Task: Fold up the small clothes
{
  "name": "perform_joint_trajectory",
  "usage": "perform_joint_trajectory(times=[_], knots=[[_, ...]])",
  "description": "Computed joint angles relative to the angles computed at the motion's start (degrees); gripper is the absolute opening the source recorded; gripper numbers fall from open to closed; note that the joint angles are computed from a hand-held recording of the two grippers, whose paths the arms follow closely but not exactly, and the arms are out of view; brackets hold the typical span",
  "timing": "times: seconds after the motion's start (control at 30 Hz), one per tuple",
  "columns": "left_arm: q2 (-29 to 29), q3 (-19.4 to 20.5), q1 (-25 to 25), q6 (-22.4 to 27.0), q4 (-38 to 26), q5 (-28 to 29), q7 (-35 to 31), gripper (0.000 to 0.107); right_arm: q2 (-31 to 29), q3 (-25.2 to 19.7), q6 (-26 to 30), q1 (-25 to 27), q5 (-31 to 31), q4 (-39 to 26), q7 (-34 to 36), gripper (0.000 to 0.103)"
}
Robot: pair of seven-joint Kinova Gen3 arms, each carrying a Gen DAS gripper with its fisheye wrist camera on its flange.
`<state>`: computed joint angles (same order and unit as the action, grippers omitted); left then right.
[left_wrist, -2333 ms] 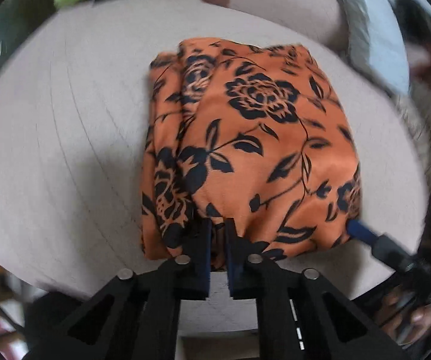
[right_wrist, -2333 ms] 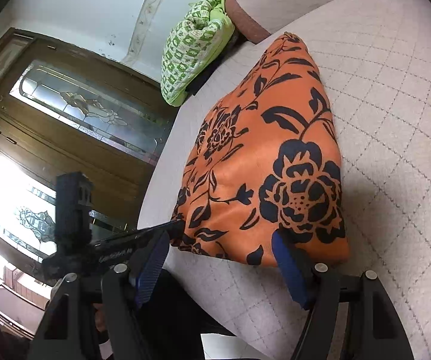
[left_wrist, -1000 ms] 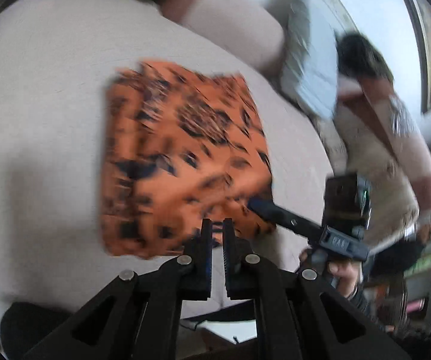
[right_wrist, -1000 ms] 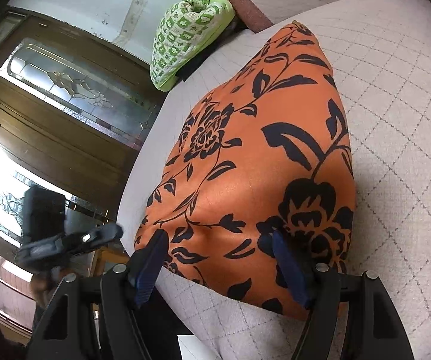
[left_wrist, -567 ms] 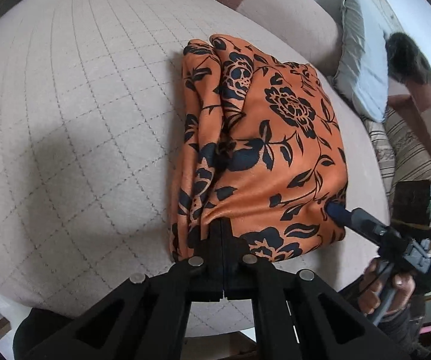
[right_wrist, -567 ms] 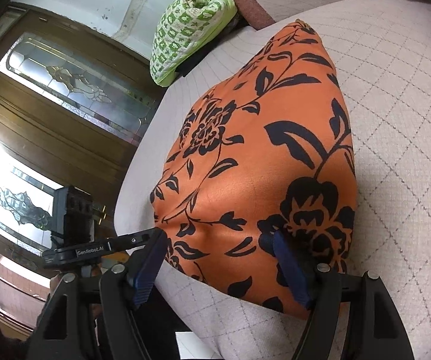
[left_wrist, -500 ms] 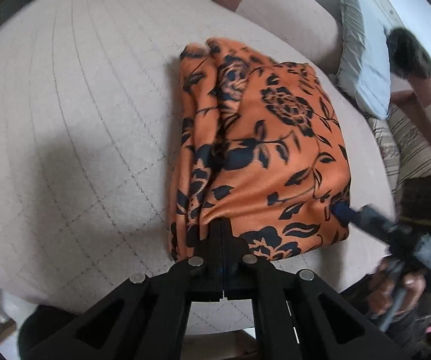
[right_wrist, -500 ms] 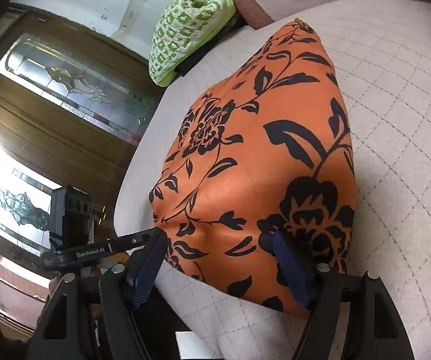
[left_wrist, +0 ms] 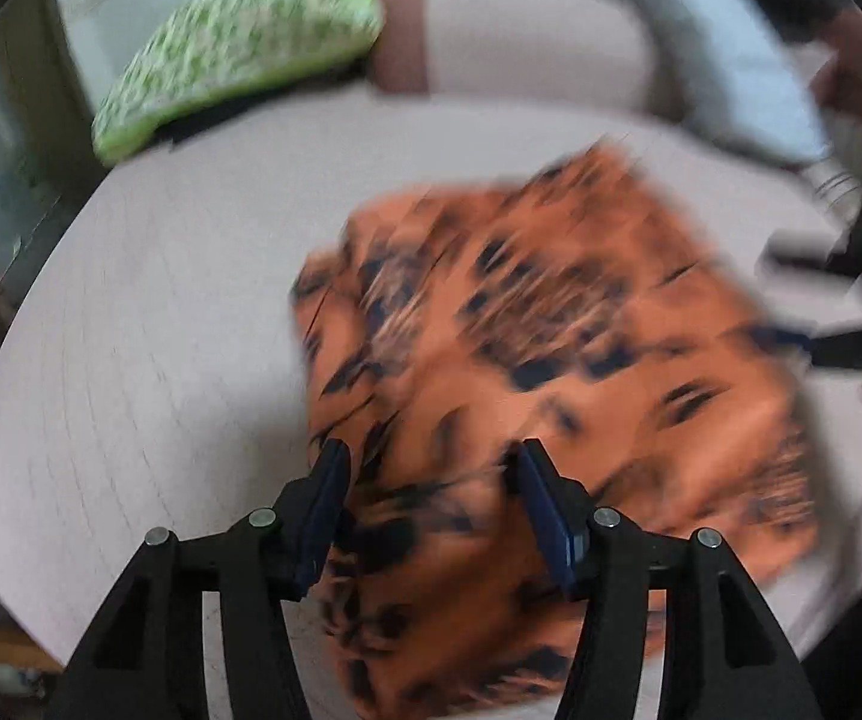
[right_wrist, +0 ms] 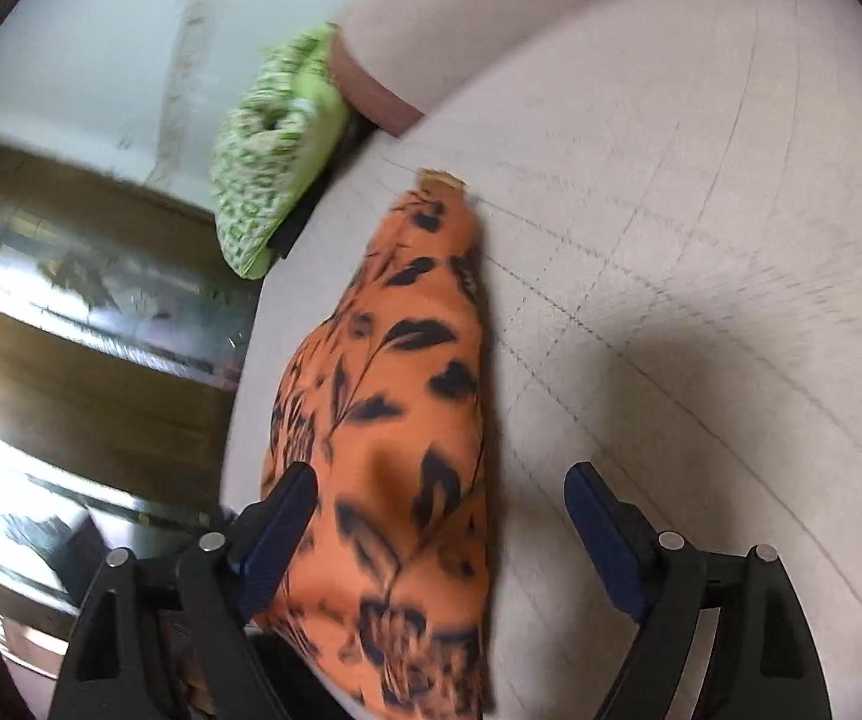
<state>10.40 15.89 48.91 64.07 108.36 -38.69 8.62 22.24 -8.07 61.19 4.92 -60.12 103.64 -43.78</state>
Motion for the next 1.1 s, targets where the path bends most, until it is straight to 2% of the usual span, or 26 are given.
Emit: perform_joint_trajectory(times=[0.07,0.1,0.2,0.23,0.3,0.37,0.43,0.47,0.53,0.6,0.7,0.8,0.9,0.93,1.0,1.03,1.1], knots=[[-1.07,-1.14,0.87,-2.47,3.09,-1.33,3.18,0.063,4.10,-0.48,2.31,-0.84,-1.11,-3.42,-0.77,0.087],[-1.29,-0.51,0.14,-2.71,3.51,-1.50,3.96,0.063,6.57,0.03,3.32,-2.67,-1.32,-5.57,-2.31,0.086],[-2.40,0.28,-0.93,-3.02,4.87,-0.95,3.32,0.063,7.92,4.67,3.30,-10.00,-0.11,-8.21,-6.52,0.039],[-2.79,0.36,-1.29,-3.96,5.60,-1.04,3.80,0.064,6.30,5.85,1.92,-11.68,-0.67,-7.36,-6.75,0.036],[-3.59,0.40,-1.99,-5.98,7.40,-1.33,5.45,0.072,1.87,6.71,-0.80,-14.10,0.82,-6.22,-5.76,0.034],[-4.29,1.05,-4.29,-8.72,8.67,-0.71,5.83,0.072,1.47,9.26,-4.16,-17.46,4.21,-5.30,-7.59,0.034],[-4.83,0.81,-4.07,-8.33,8.87,-0.71,5.75,0.072,3.37,9.76,-4.70,-17.39,4.00,-4.32,-10.52,0.048],[-5.01,1.12,-4.08,-8.10,9.11,-0.99,6.04,0.072,2.82,9.04,-3.57,-15.76,2.50,-3.81,-10.64,0.052],[-5.35,1.54,-4.20,-8.26,9.83,-1.41,6.92,0.072,-0.41,6.27,-2.15,-10.45,-1.33,-1.02,-8.07,0.072],[-5.79,1.91,-4.39,-8.35,10.29,-1.25,7.71,0.072,-3.55,2.60,-2.12,-5.18,-1.83,2.23,-4.29,0.074],[-5.45,2.69,-3.90,-7.48,10.09,-1.53,8.91,0.072,-4.32,-2.67,0.37,1.28,-0.43,5.68,-2.50,0.074],[-5.37,2.67,-3.96,-7.42,9.60,-1.25,9.02,0.072,-3.43,-7.91,-2.64,4.62,3.06,8.91,-3.12,0.074],[-6.05,2.80,-4.04,-7.35,9.87,-0.91,8.94,0.072,-7.54,-9.01,-3.51,3.38,3.27,10.21,-1.33,0.039],[-6.24,2.84,-4.17,-7.73,10.11,-0.98,9.04,0.072,-10.20,-9.96,-4.86,3.08,4.63,10.29,-2.01,0.033],[-6.79,3.46,-5.34,-9.42,10.87,-0.92,9.28,0.073,-13.21,-9.53,-7.00,1.03,8.39,10.34,-5.45,0.031],[-6.70,3.40,-5.39,-9.61,10.84,-0.76,9.14,0.073,-13.12,-7.83,-9.13,-1.57,10.72,11.17,-6.82,0.031],[-6.59,3.33,-4.60,-8.53,10.64,-1.43,9.74,0.073,-11.04,-7.36,-10.59,-3.71,13.36,11.38,-9.52,0.031]])
